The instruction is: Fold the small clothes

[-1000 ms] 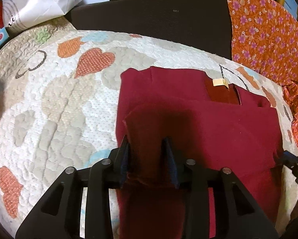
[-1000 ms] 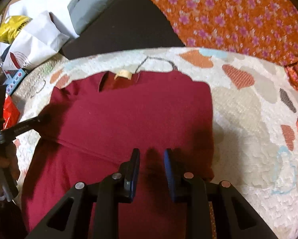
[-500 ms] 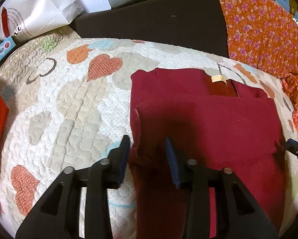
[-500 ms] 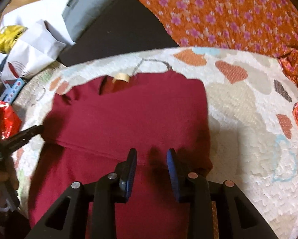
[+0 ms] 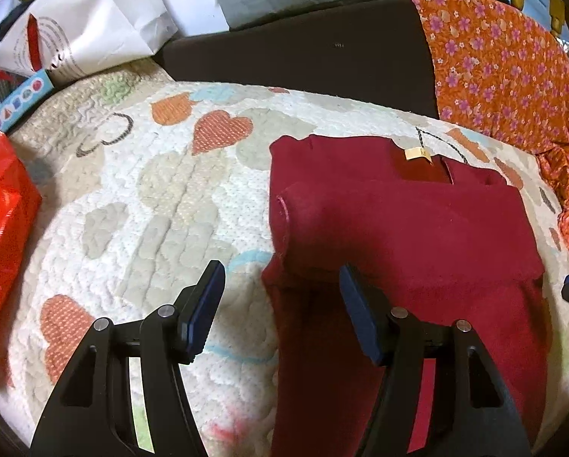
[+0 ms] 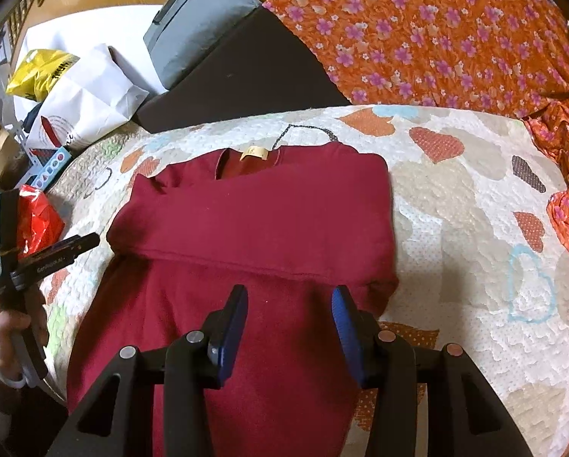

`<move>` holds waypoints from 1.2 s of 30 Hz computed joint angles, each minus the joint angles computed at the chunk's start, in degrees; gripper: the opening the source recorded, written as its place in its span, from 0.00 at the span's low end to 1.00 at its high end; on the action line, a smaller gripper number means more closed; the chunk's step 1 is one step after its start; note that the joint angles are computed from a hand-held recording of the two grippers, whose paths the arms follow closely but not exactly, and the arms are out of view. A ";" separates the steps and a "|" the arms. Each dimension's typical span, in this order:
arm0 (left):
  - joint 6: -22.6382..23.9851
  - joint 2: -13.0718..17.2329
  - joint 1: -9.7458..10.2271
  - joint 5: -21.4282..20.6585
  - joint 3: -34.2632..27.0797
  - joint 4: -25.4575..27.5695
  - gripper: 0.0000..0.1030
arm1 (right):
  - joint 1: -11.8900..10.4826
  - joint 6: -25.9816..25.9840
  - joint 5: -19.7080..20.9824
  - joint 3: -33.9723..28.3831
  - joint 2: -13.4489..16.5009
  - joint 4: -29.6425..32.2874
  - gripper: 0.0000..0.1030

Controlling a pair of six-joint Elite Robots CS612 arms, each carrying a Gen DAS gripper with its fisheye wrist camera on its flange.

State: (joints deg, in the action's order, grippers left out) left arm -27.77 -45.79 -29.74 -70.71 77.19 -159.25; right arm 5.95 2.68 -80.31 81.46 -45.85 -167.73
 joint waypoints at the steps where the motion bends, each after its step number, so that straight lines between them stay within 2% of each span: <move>1: 0.12 -0.11 -0.06 0.12 0.22 -0.15 0.61 | 0.00 0.09 -0.11 0.02 0.05 0.07 0.43; 4: 0.64 -0.38 -0.31 0.56 0.81 -0.45 0.61 | 0.19 -0.20 -1.75 -0.26 0.47 0.46 0.43; 7: 0.74 -0.42 -0.21 -1.09 0.93 -0.51 0.61 | 0.46 -0.33 -4.25 -0.81 0.88 1.39 0.43; 13: -0.47 -0.36 0.03 -3.76 0.74 -0.51 0.61 | 0.35 -0.02 -5.07 -1.00 1.04 1.65 0.43; 25: -1.49 0.01 0.65 -7.94 0.40 -2.04 0.61 | -0.04 0.95 -4.15 -1.27 1.22 2.37 0.43; 36: -2.89 2.09 1.90 -12.89 -2.98 -0.89 0.61 | -0.92 4.40 -2.09 -2.44 2.13 1.89 0.43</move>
